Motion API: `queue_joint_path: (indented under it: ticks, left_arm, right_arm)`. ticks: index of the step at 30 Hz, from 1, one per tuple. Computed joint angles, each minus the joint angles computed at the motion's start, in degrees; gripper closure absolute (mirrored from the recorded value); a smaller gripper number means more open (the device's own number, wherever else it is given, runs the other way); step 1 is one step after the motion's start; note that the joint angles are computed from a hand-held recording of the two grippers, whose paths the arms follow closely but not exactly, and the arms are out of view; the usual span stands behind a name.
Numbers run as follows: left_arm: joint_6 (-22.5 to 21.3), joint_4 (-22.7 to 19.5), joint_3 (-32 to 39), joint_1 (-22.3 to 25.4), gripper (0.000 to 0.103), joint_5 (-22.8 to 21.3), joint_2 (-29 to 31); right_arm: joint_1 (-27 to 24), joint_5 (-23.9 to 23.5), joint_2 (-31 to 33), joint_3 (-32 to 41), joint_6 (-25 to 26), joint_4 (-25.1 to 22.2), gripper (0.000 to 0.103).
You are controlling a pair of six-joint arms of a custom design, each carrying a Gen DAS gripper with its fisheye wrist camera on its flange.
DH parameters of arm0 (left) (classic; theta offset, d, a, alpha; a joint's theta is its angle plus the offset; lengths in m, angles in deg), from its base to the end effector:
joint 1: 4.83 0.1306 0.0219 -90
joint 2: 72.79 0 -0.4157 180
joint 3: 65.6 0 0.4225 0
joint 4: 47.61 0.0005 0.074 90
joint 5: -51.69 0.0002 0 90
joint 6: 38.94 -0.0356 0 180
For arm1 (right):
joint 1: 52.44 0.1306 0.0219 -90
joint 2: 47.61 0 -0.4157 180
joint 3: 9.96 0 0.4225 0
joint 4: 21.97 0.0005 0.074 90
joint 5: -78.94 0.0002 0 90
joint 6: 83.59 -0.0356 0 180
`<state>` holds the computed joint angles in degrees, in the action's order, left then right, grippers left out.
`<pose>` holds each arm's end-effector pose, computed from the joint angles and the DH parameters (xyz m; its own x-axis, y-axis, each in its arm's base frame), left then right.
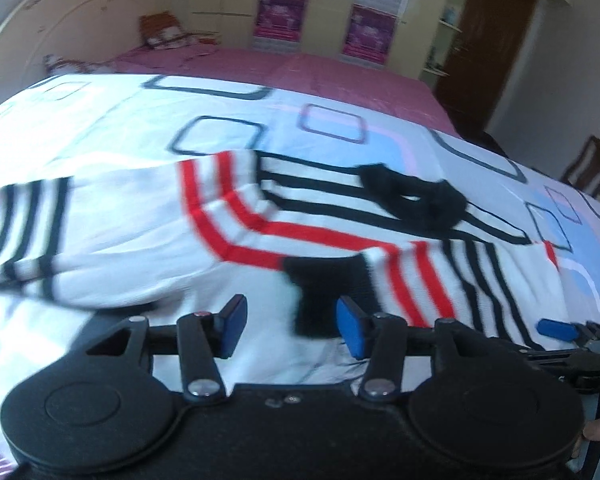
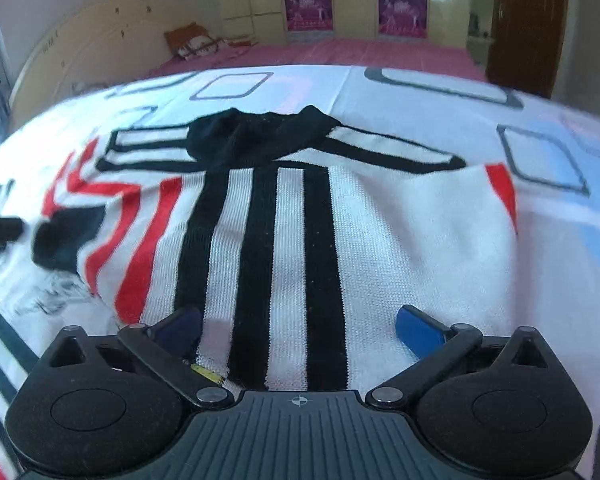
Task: Fold small clothes
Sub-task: 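Reach the left gripper to the other sleeve's black cuff and grasp it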
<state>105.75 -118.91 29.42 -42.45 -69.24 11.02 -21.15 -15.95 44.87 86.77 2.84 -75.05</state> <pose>0.3621 -0.2566 0.5353 -0.6585 -0.3763 -0.6518 -0.3750 0.9149 -0.1494 0.4543 0.2791 0.4947 -0.6772 -0.3390 -0.6530 -0.5243 0.8450 0.1050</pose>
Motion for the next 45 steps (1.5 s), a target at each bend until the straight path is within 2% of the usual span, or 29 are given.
queue_joint_path:
  ticks: [2,8,10,13,16,21,23,24,25,29,33,35,36,38,40,43,45]
  left_arm:
    - [1.3,-1.1,-1.2,0.5,0.053,-0.4,-1.7]
    - [2.8,-2.0,-6.9,4.0,0.051,-0.4,-8.7]
    - [3.1,-2.2,-8.8,5.6,0.051,0.1,-11.1]
    - [3.3,-2.6,-11.6,8.5,0.049,0.9,-15.0]
    - [3.7,-3.1,-14.3,12.3,0.047,2.0,-18.9]
    - [4.1,-2.7,-18.5,20.7,0.041,5.7,-24.6]
    - [3.4,-2.0,-19.7,24.2,0.041,7.2,-26.3]
    - [2.8,-1.6,-20.2,25.9,0.040,7.9,-26.9]
    - [2.3,-1.1,-20.7,27.6,0.040,8.8,-27.3]
    - [1.8,2.5,-23.2,34.1,0.039,13.7,-28.8]
    - [1.8,8.9,-26.3,40.0,0.041,17.8,-30.3]
    - [1.9,11.6,-27.3,41.5,0.045,18.2,-30.3]
    - [1.8,12.7,-27.7,42.0,0.051,17.9,-30.2]
    - [1.7,14.2,-28.5,42.5,0.073,16.8,-30.1]
    - [1.3,14.9,-29.2,43.0,0.089,16.1,-30.0]
    - [1.3,15.8,-29.9,43.5,0.095,16.2,-30.6]
    - [-0.3,16.0,-29.5,42.7,0.096,15.0,-30.5]
  right_arm:
    - [0.0,0.1,-0.3,-0.6,-1.9,1.0,0.000]
    - [0.5,1.0,-2.0,-2.5,-3.4,2.7,0.000]
    - [1.0,0.4,-2.4,-1.7,-5.8,1.0,0.000]
    - [3.3,3.4,-3.3,-0.9,-7.1,1.1,0.000]
    - [6.3,6.9,-3.5,-0.5,-7.5,4.0,0.000]
    - [9.4,9.6,0.2,3.4,-12.3,3.8,0.000]
    - [10.4,10.7,1.6,4.9,-13.6,3.9,0.003]
    - [10.7,11.0,2.2,5.7,-13.9,3.9,0.011]
    - [11.1,11.2,3.1,6.9,-14.3,3.6,0.013]
    - [11.8,13.2,5.6,9.7,-16.0,2.4,0.013]
    - [12.5,16.3,6.6,10.8,-16.9,2.3,0.015]
    - [12.8,17.5,7.4,11.3,-17.2,1.0,0.018]
    - [12.8,17.8,8.0,11.7,-17.4,-0.3,0.026]
    - [12.7,16.7,9.9,13.0,-17.9,-4.4,0.032]
    - [13.1,18.2,9.6,12.0,-15.9,-3.5,0.032]
    - [12.7,16.8,9.0,12.1,-17.9,-3.3,0.032]
    - [12.9,18.8,8.0,10.8,-19.5,-1.7,0.032]
